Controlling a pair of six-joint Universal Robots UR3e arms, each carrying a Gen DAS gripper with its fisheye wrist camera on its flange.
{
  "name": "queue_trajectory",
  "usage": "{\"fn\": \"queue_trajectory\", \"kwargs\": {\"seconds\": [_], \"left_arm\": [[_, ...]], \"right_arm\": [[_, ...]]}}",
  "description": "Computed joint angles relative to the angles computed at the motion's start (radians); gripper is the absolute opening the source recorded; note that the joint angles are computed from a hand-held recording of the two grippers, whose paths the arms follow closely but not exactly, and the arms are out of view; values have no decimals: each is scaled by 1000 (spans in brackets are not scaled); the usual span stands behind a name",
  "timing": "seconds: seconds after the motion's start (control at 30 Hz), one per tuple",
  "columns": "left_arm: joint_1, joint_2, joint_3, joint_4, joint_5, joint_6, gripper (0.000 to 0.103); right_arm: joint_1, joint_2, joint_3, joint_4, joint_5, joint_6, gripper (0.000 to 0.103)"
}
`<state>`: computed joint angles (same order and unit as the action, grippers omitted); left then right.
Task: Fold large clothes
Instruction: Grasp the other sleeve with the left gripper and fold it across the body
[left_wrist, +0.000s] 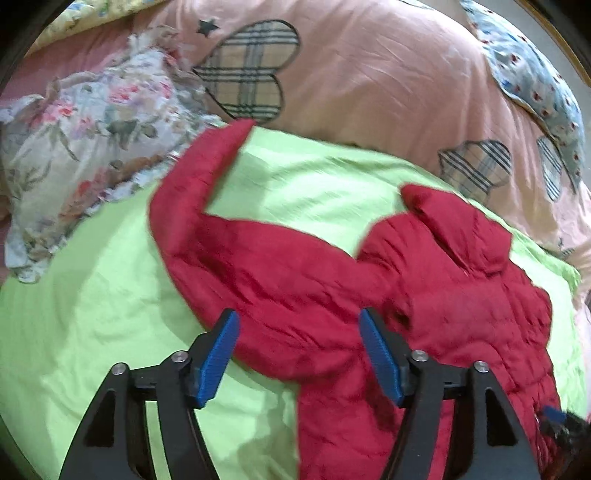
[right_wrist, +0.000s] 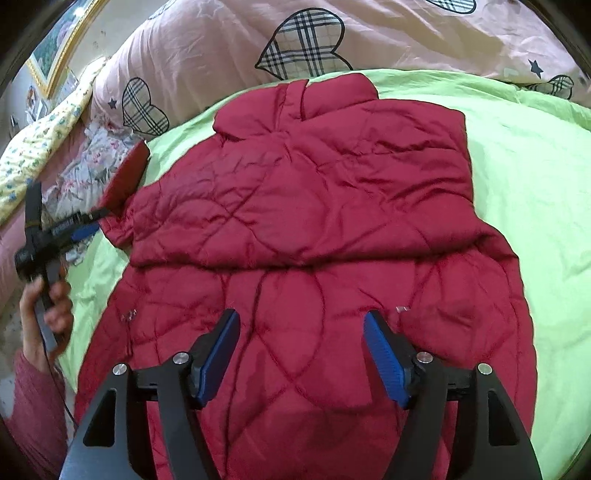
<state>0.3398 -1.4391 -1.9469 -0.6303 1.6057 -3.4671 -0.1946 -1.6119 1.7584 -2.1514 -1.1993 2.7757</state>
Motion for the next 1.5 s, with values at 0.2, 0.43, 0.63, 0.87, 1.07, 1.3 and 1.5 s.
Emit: {"fn": "queue_trajectory", "kwargs": {"seconds": [0.2, 0.43, 0.63, 0.87, 1.07, 1.3, 1.5], "left_arm": [[48, -126, 122, -16, 84, 12, 76], [75, -410, 374, -57, 197, 16, 76], [118, -574, 531, -125, 179, 3, 61], [135, -539, 475, -91, 104, -16, 18], [139, -329, 258, 35, -23, -30, 14], [64, -157, 104, 199, -205, -96, 14], [-54, -175, 90, 321, -305, -148, 14]], "right_arm": [[-21, -23, 20, 24, 0, 5, 72], [-27, -80, 32, 78, 15, -20, 72], [-48, -119, 27, 109, 60, -34, 72], [-64, -141, 46, 117, 71, -41, 72], [-71, -152, 55, 113, 85, -46, 72], [-75, -155, 53, 128, 114, -47, 72], [-91, -152, 36, 134, 149, -39, 72]]}}
